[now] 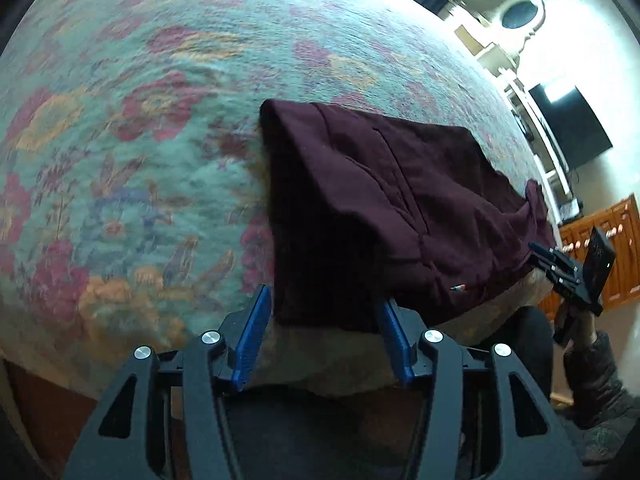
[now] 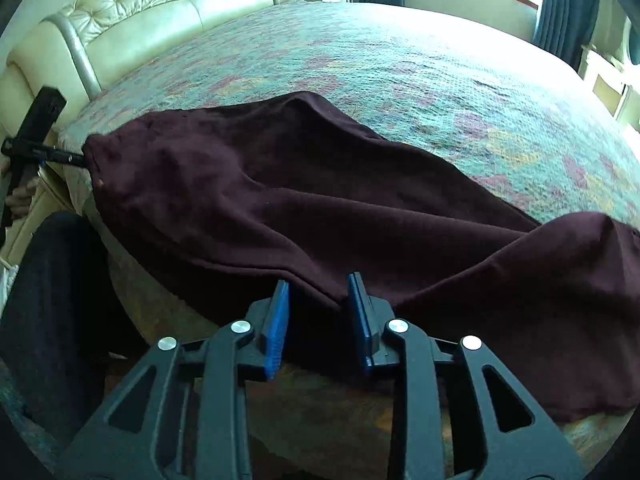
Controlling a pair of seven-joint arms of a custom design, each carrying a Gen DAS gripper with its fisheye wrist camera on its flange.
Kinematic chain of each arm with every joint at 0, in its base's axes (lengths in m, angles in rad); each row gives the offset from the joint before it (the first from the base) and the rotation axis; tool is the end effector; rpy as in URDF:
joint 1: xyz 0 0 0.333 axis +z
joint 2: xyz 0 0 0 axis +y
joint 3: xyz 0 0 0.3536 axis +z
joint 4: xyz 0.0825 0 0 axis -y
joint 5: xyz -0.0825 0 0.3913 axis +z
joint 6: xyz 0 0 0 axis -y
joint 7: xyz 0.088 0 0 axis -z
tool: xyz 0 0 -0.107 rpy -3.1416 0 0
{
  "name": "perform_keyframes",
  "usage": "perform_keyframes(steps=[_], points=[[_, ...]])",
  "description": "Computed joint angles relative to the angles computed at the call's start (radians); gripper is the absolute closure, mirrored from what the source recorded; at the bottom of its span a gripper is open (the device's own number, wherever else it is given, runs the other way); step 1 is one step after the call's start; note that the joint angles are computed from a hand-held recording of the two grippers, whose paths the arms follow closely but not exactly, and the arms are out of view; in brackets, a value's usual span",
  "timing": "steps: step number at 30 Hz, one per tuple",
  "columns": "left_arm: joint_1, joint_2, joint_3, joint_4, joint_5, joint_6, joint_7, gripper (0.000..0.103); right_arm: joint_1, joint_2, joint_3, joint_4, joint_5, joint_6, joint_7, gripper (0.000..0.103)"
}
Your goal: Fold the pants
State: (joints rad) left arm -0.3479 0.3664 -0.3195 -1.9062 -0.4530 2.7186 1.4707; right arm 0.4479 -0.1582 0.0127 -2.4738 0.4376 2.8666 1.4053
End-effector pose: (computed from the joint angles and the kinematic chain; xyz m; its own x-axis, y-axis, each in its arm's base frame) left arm 0.5545 -0.3909 0.3920 -0.2005 -0.8603 0.4686 -0.9567 0.0690 -0.2827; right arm 0.4555 0.1998 0.4417 0.2899 -0.9290 -0.2301 -0.8529 -0.1417 -0.5024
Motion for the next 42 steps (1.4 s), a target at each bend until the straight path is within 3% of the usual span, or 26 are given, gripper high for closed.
perform_keyframes(steps=[3,5,9,12,17,21,24,25,27,28,29,30,36,39,40,42], points=[[0.05,-0.03,-0.077,-0.053,-0.206,0.072,0.014,0.042,0.083,-0.027,-0.057,-0.007,0.257,0.017,-0.127,0.053],[0.037,-0.027,-0.082,-0.059,-0.272,0.118,-0.019,0.042,0.119,-0.031,-0.085,0.002,0.443,0.006,-0.216,0.052],[-0.064,0.0,0.017,-0.031,-0.149,0.135,-0.262,0.042,0.114,-0.018,-0.105,0.025,0.728,-0.051,-0.323,0.052],[-0.077,0.017,0.02,-0.022,-0.11,0.16,-0.354,0.042,0.089,-0.01,-0.122,0.031,0.973,-0.134,-0.38,0.052],[-0.153,0.023,0.106,0.01,0.08,0.139,-0.533,0.042,0.033,0.001,-0.066,0.024,1.033,-0.136,-0.367,0.051],[-0.146,0.053,0.101,0.036,0.128,0.152,-0.61,0.038,-0.014,0.01,-0.026,0.024,1.086,-0.153,-0.382,0.049],[-0.189,0.063,0.143,0.044,0.202,0.153,-0.691,0.037,-0.05,0.031,0.002,0.03,1.163,-0.161,-0.393,0.047],[-0.241,0.063,0.201,0.056,0.275,0.127,-0.76,0.05,-0.061,0.042,0.015,0.036,1.183,-0.155,-0.383,0.047],[-0.284,0.076,0.251,0.099,0.387,0.052,-0.836,0.056,-0.08,0.058,0.039,0.048,1.222,-0.143,-0.38,0.047],[-0.286,0.08,0.252,0.109,0.414,0.037,-0.859,0.058,-0.087,0.064,0.049,0.053,1.22,-0.136,-0.37,0.048],[-0.289,0.086,0.256,0.124,0.443,0.014,-0.886,0.059,-0.088,0.073,0.066,0.059,1.177,-0.097,-0.318,0.058],[-0.282,0.09,0.249,0.136,0.458,-0.004,-0.902,0.062,-0.087,0.077,0.077,0.06,1.137,-0.067,-0.273,0.095],[-0.238,0.057,0.222,0.107,0.529,0.021,-0.982,0.067,-0.059,0.013,0.111,0.028,1.215,0.003,-0.279,0.099],[-0.182,0.088,0.166,0.093,0.483,0.038,-0.92,0.066,-0.063,0.042,0.096,0.005,1.172,-0.058,-0.257,0.099],[-0.195,0.085,0.179,0.093,0.511,0.041,-0.905,0.065,-0.068,0.042,0.086,0.001,1.23,-0.084,-0.302,0.099],[-0.211,0.069,0.189,0.093,0.546,0.037,-0.885,0.061,-0.09,0.016,0.068,-0.007,1.226,-0.144,-0.284,0.089]])
